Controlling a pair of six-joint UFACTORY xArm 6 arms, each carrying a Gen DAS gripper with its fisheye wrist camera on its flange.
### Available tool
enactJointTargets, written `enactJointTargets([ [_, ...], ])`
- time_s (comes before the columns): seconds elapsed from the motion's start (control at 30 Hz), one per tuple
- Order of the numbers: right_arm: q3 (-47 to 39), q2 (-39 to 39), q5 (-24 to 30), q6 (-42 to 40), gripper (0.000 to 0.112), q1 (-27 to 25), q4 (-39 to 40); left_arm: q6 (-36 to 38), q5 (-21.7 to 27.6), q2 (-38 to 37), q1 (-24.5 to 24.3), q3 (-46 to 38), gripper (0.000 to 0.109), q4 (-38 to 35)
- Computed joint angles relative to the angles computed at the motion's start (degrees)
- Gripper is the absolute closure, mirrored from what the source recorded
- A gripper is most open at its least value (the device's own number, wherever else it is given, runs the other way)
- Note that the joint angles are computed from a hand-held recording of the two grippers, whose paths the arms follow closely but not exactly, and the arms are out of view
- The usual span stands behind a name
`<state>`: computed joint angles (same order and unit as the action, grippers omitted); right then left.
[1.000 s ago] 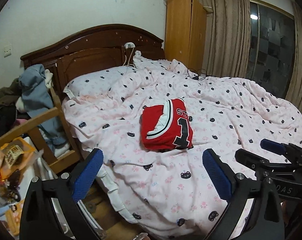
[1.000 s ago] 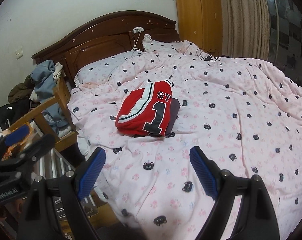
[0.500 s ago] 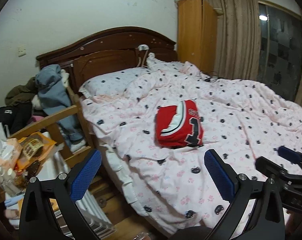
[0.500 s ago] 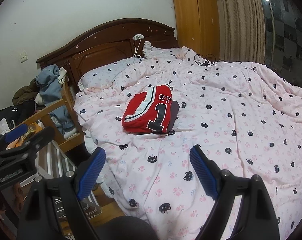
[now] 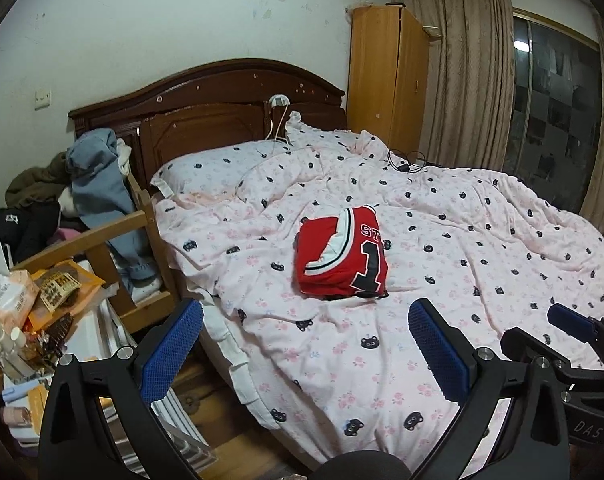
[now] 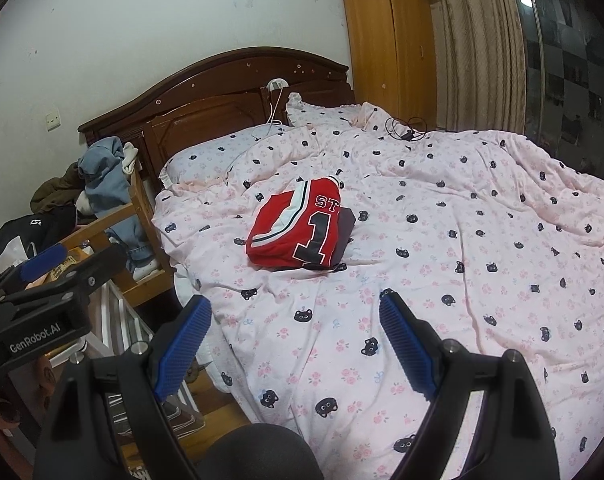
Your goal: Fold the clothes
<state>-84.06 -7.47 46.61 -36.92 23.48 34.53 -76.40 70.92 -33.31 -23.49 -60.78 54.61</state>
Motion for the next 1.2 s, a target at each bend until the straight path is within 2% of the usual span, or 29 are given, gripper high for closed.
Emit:
enactJointTargets([
  [1.2,0.94,-1.61,0.21,0.07,0.024,-0.13,-1.13,1.97,1.88,0.94,-1.06,-1.18,0.007,-1.22],
])
